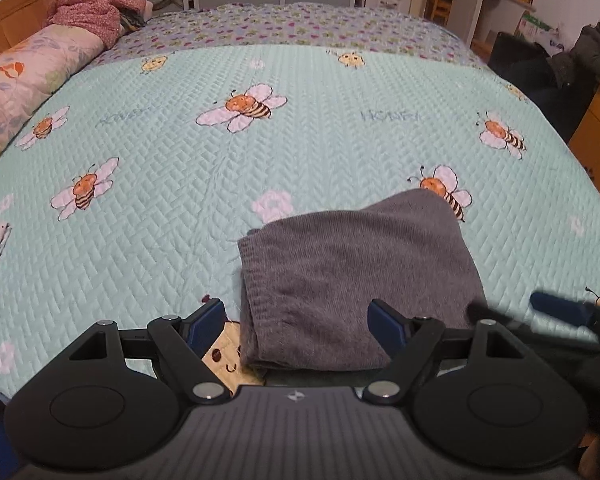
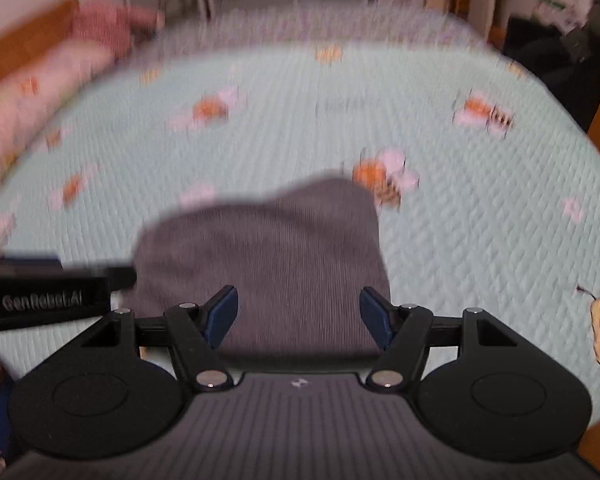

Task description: Fold clothes

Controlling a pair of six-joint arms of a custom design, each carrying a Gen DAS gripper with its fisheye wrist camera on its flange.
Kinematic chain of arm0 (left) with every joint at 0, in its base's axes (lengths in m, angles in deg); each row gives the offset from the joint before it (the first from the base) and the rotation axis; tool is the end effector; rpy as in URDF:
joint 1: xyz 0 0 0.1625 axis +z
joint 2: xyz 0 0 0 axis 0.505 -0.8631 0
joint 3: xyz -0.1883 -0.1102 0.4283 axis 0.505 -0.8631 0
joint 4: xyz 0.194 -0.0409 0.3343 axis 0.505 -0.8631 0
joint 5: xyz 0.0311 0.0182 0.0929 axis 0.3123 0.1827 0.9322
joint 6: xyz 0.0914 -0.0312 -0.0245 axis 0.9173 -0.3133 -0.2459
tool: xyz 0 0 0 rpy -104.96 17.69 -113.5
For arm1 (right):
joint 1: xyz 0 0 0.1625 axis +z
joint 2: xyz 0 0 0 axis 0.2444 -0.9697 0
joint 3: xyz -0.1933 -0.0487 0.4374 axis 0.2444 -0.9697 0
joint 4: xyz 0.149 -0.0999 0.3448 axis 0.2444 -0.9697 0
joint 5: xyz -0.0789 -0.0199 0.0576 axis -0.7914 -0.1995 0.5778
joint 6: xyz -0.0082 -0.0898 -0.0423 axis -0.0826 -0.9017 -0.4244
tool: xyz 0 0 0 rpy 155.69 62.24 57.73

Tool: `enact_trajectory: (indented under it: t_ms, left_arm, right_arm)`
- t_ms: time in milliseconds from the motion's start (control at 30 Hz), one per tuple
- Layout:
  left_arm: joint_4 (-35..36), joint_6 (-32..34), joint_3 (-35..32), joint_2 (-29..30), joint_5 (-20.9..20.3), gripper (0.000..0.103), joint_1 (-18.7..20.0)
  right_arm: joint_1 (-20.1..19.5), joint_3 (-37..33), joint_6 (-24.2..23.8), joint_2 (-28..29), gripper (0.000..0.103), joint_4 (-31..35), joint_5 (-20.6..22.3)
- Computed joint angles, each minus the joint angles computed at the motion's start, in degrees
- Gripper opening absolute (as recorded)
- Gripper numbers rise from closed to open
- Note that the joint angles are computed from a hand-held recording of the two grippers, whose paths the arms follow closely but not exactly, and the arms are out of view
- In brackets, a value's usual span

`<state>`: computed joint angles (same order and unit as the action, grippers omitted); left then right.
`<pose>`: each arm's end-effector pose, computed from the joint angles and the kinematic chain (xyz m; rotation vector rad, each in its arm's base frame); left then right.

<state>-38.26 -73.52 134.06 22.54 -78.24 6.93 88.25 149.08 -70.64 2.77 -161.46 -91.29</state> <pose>-0.4471 -0.6096 0.1563 0.3398 2.2655 -0.7512 0.2105 -0.5871 0.3533 0.3618 -2.3686 0.9428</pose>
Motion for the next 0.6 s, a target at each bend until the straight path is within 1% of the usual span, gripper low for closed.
enact_trajectory:
  t_ms: [33,67,100,167,233,300,400,433,467,500,533,600]
  left_arm:
    - [-0.68,0.69,0.48,-0.15,0.45,0.081,-0.02]
    - [-2.32,1.78,1.24,-0.49,0.25,0.081,0.07]
    - [-5.27,3.20,2.29,-0.98,-0.64,0.081,0.34]
    - [-16.08,5.96,6.12,-2.69,-3.88,0.081,1.33]
    - [-25.30,6.05,9.64,-4.47,-7.79,0.081,2.95]
    - [-27.87,1.12,11.72,-6.18,-11.83,0.081,5.05]
    - [-29.90,-6.10,14.29,-8.40,-19.15,0.081,8.24]
    - [-30.89,-8.36,15.61,-8.86,-20.51,0.081,8.68]
    - [-31.37,-11.87,17.16,-9.24,-20.82,0.081,8.68]
    - [-32.08,-15.69,18.62,-9.41,-21.68,0.080,8.61]
    - [-32.94,-19.47,20.05,-9.52,-22.66,0.080,8.54]
    - [-34.01,-26.26,21.91,-9.08,-24.92,0.080,8.31]
  right_arm:
    - [-0.94,1.25,-0.19,-0.56,0.068,-3.42,3.33]
    - [-2.14,2.22,0.72,-1.35,0.071,-5.03,6.97]
    - [-3.17,2.66,1.79,-1.94,0.075,-5.36,9.54]
    - [-4.69,1.98,4.16,-2.69,0.075,-2.02,11.33]
    - [-6.62,1.46,7.04,-3.77,0.075,1.55,13.54]
    - [-9.10,1.22,11.68,-5.38,0.075,5.13,17.35]
    - [-12.40,1.59,15.05,-7.14,0.075,7.39,23.01]
    - [-13.31,1.51,15.17,-7.45,0.075,8.00,24.57]
    - [-13.97,1.36,14.74,-7.63,0.075,8.60,25.70]
    - [-14.25,1.10,13.50,-7.60,0.075,9.15,26.16]
    - [-14.41,0.47,12.08,-7.38,0.075,9.92,26.13]
    - [-14.35,-2.27,8.89,-6.10,0.075,12.69,23.81]
